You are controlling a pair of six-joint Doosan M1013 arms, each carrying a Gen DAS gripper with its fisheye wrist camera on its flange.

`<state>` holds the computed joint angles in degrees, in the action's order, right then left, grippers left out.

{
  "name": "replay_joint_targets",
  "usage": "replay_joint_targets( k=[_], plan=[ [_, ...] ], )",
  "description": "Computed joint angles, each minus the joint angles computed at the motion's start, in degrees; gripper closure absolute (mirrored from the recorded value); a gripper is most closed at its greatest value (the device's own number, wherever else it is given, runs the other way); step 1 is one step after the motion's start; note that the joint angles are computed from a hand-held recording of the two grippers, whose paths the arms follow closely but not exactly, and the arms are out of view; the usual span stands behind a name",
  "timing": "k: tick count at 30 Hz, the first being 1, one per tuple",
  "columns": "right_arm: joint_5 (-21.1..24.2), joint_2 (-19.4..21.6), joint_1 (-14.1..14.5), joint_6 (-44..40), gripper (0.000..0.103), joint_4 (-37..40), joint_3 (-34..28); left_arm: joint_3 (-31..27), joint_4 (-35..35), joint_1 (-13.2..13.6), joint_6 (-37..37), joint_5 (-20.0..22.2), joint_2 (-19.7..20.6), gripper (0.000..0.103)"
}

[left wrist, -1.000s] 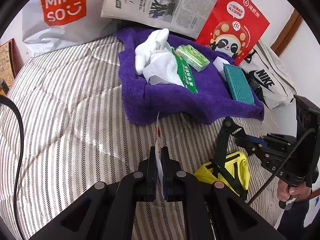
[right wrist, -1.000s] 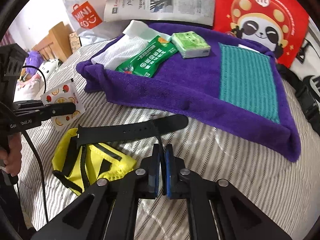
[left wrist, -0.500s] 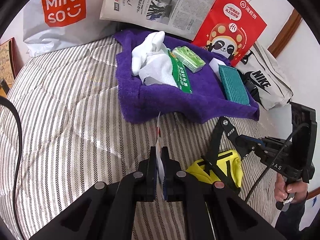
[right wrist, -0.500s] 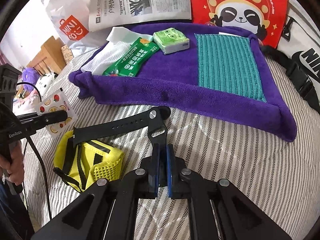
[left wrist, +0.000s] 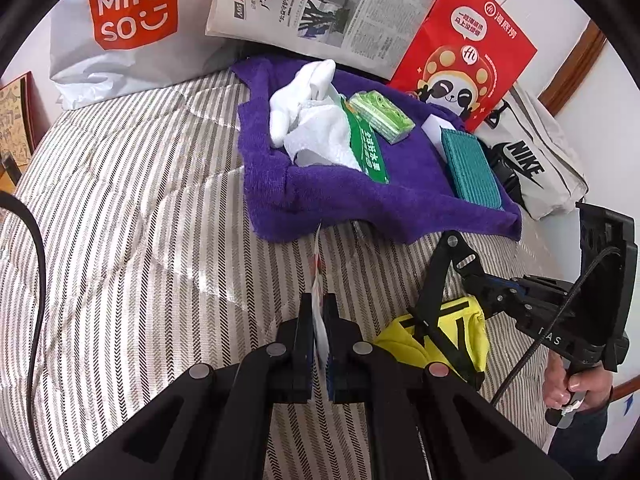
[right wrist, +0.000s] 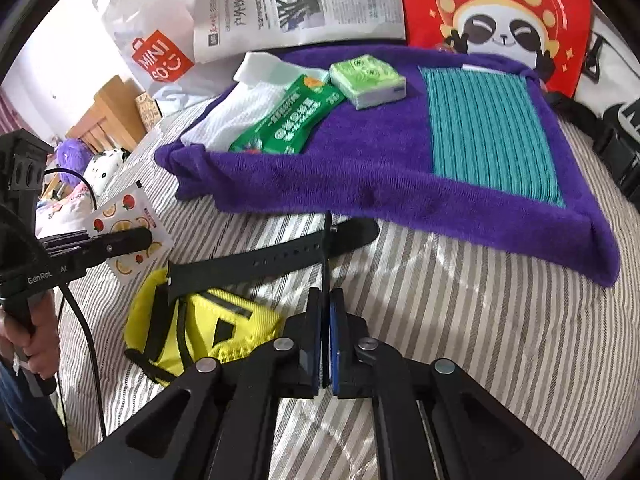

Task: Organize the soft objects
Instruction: 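Carry both items to the towel, opening the right tool to drop the black strap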

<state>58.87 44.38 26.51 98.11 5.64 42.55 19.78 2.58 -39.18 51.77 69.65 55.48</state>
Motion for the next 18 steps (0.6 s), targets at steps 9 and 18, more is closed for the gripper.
replay_joint_targets(
  k=[9, 18],
  plan=[
    [-0.25, -1.75, -0.03, -1.00, 0.100, -0.93, 1.45, 5.06, 0.69, -0.12, -0.53, -4.81, -2.98, 0.098],
    [-1.04, -2.98, -0.57, 2.73, 0.100, -3.07, 0.97, -0.71, 0.47, -0.31, 1.01, -3.05, -0.99, 0.098]
  ],
)
